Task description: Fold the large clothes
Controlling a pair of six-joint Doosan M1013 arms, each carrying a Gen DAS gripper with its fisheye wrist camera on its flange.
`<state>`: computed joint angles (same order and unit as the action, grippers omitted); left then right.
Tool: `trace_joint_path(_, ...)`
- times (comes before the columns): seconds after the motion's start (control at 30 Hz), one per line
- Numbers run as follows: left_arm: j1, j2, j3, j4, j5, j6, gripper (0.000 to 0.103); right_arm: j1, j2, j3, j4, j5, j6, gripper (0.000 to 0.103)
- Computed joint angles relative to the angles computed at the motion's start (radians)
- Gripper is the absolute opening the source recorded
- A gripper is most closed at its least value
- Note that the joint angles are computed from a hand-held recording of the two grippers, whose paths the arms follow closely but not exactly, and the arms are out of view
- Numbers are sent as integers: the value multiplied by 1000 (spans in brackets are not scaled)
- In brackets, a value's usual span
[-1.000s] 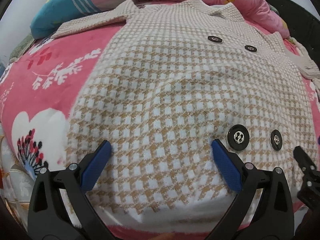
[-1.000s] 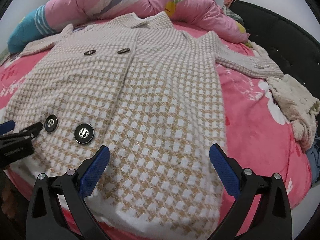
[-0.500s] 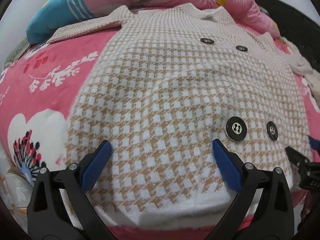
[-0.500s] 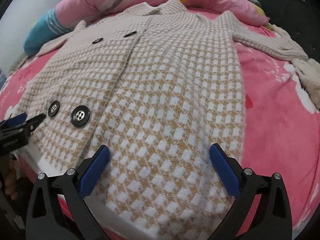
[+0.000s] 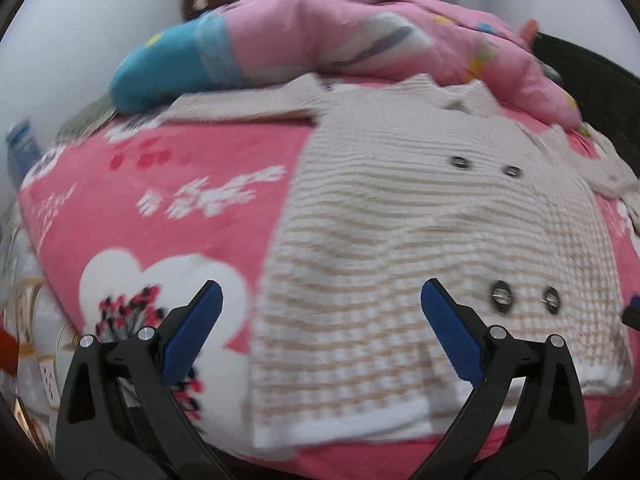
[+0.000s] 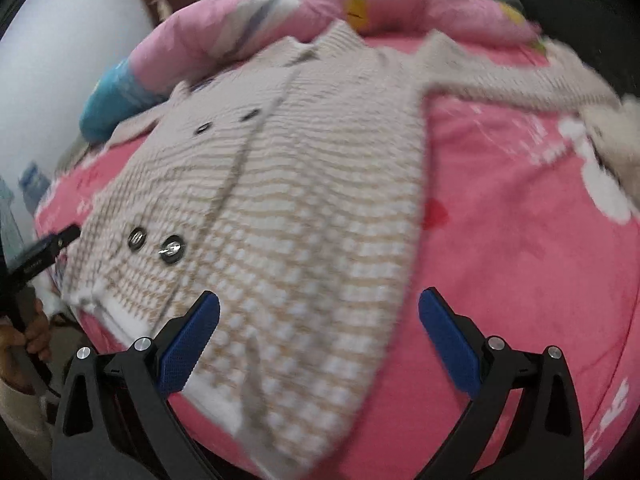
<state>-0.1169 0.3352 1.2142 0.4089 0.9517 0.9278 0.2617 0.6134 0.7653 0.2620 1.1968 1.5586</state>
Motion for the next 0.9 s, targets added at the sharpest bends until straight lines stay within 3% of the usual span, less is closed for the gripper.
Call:
trace_joint_path(0.17,53,-28,49,-95,-15,-11,95,-55,23,-20,179,75,43,92)
trace_joint_path(0.27,75,-38,73,-191,-47,46,76,-70,21,-3,253,96,16,89)
trace_joint_path(0.43,110,-11,63,-348,-97,111,59,-73,50,-30,281,122,14,82)
trace_joint_path(0.7,139,65,-23,-479,-93,177,33,-77,130,-131,361,113,77,63)
trace_joint_path(0.8,139,63,-26,-515,-83,213,22,-82,121,-122,379,136,83,47)
trace_joint_path(0.9,144,46,-6,-576,-56,249,21,-97,89,-59,455,172,71,38)
